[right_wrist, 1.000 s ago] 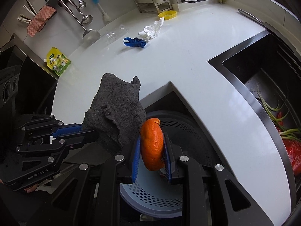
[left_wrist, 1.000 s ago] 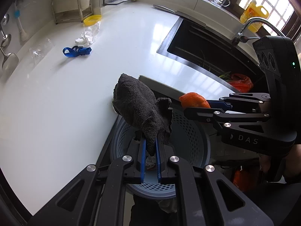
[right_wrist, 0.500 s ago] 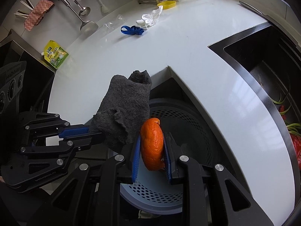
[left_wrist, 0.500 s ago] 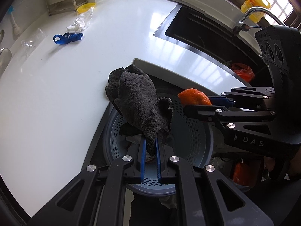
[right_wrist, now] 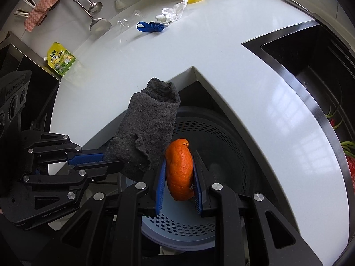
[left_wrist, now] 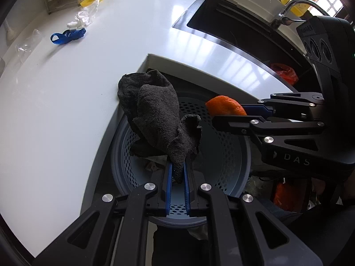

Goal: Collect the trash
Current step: 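Carry grey cloth and tangerine over the grey bin with both tools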

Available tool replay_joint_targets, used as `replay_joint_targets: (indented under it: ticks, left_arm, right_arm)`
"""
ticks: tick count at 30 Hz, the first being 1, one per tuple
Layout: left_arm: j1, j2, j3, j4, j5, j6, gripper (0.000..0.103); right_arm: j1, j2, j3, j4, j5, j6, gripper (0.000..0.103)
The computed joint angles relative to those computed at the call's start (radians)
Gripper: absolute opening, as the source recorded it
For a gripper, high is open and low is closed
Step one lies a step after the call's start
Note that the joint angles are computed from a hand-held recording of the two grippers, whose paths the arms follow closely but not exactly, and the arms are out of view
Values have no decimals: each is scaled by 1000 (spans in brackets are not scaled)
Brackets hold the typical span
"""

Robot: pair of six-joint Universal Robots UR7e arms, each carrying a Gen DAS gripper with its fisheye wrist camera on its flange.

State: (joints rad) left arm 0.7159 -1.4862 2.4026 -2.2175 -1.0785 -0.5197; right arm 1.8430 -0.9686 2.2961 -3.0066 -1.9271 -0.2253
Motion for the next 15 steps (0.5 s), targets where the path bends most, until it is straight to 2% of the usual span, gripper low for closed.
replay_joint_targets:
  ticks: [15]
  left_arm:
    - [-9, 9, -4, 9, -18, 18, 9]
  right_arm:
    - [-12, -14, 9, 6, 7, 1, 22]
